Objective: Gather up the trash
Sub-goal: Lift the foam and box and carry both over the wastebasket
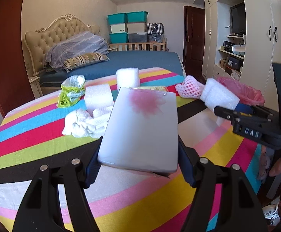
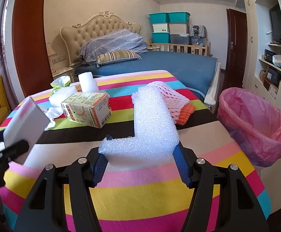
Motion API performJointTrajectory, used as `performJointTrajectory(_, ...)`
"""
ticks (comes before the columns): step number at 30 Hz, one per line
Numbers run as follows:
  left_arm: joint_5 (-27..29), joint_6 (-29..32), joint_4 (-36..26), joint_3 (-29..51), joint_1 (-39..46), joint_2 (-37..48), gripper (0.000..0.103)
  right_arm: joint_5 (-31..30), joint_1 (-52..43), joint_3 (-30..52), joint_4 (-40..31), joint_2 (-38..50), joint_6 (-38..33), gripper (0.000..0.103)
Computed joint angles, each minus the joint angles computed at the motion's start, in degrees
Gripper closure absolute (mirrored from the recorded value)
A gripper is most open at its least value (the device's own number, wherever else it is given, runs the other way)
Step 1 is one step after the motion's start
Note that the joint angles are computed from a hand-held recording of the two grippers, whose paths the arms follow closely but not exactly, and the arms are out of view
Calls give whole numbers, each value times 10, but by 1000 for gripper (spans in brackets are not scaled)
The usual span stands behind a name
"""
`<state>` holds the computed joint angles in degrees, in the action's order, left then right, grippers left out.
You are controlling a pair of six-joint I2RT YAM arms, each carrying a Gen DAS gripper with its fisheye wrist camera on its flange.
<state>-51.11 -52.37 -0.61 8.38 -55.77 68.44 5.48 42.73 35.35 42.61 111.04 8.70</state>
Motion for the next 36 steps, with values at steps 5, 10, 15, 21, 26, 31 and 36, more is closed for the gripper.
performJointTrajectory(5,-14,10,-12,33,-10,16,36,-4,-11,-40,23,-35,-9,44)
performJointTrajectory(10,-22,18,-8,66,-27,56,36,-14,-30,-82,42,-75,-20,44)
performJointTrajectory(15,-20,39,14,98,-35,107,36,-23,-48,-107,54,-94,-33,44)
performJointTrajectory(21,-4,89,47,131,-28,149,35,-59,-93,-135,78,-110,-40,44)
performJointTrajectory(26,22,152,94,175,-14,196,35,-89,-148,-155,91,-122,-44,44)
performJointTrajectory(31,57,207,138,230,1,256,35,-124,-220,-169,101,-131,-56,44)
performJointTrajectory(36,99,261,164,302,25,317,35,-161,-296,-161,98,-125,-69,44)
